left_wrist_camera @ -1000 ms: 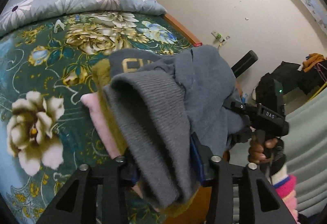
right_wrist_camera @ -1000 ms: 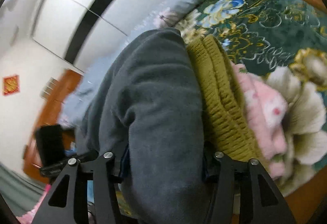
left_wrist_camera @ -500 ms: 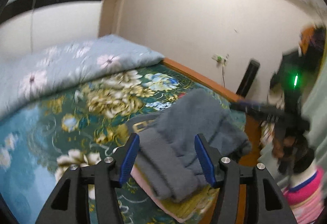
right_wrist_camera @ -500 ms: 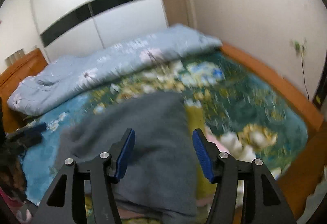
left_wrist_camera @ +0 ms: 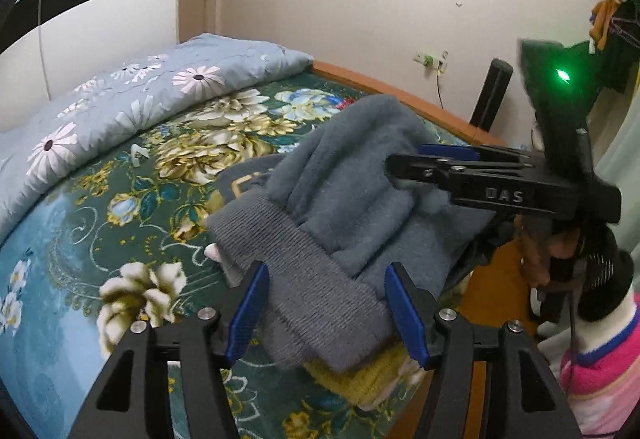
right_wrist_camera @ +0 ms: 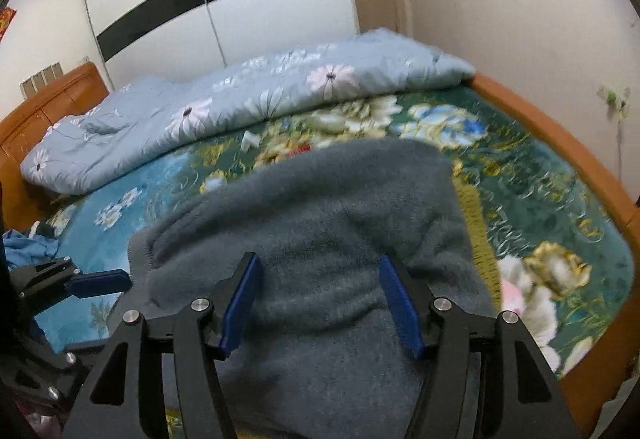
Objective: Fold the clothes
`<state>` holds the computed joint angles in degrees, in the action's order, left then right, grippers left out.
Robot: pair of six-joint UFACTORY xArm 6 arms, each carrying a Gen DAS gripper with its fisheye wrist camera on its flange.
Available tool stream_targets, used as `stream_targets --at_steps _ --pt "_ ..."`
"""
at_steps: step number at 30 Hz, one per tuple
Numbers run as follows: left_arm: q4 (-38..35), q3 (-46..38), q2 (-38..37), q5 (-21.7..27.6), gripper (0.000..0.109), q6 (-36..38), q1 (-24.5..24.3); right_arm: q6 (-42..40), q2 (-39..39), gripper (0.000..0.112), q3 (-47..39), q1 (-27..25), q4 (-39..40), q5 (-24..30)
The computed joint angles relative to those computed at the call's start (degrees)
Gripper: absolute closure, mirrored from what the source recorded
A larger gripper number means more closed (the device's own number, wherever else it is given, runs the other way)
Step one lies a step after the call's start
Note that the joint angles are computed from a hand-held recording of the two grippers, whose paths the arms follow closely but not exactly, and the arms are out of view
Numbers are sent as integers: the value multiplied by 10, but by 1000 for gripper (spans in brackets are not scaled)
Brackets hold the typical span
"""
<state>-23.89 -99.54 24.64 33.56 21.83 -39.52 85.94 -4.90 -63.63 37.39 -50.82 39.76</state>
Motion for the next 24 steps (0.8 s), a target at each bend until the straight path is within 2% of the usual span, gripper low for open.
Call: stream_targets --at_steps 2,4,5,7,8,10,15,17,18,21,24 --pt "-14 37 -25 -19 33 11 2 79 -13 49 1 37 -53 66" --pt "-30 71 -44 -37 21 30 3 144 -19 46 5 74 -81 126" --pt "-44 93 -56 -51 19 46 1 182 -22 44 11 101 -92 162" --pt "-72 135 -79 -75 13 81 -2 224 -16 40 13 143 -109 213" --pt "-100 150 -86 -80 6 108 -3 244 -11 39 13 165 -115 241" --pt "-139 166 -92 -74 6 137 -4 287 10 31 9 213 -121 295" --pt "-157 196 -100 -82 6 131 -3 326 36 29 6 239 -85 300" --pt "-173 216 -111 -92 6 137 -2 343 41 25 7 246 -88 300" --pt "-181 226 -117 -97 6 140 -1 348 41 17 8 246 -87 297" --pt "-141 260 -134 -125 6 106 -1 359 48 9 2 248 -90 294" --pt "-77 282 -143 -148 6 46 2 365 55 9 -8 246 -95 284"
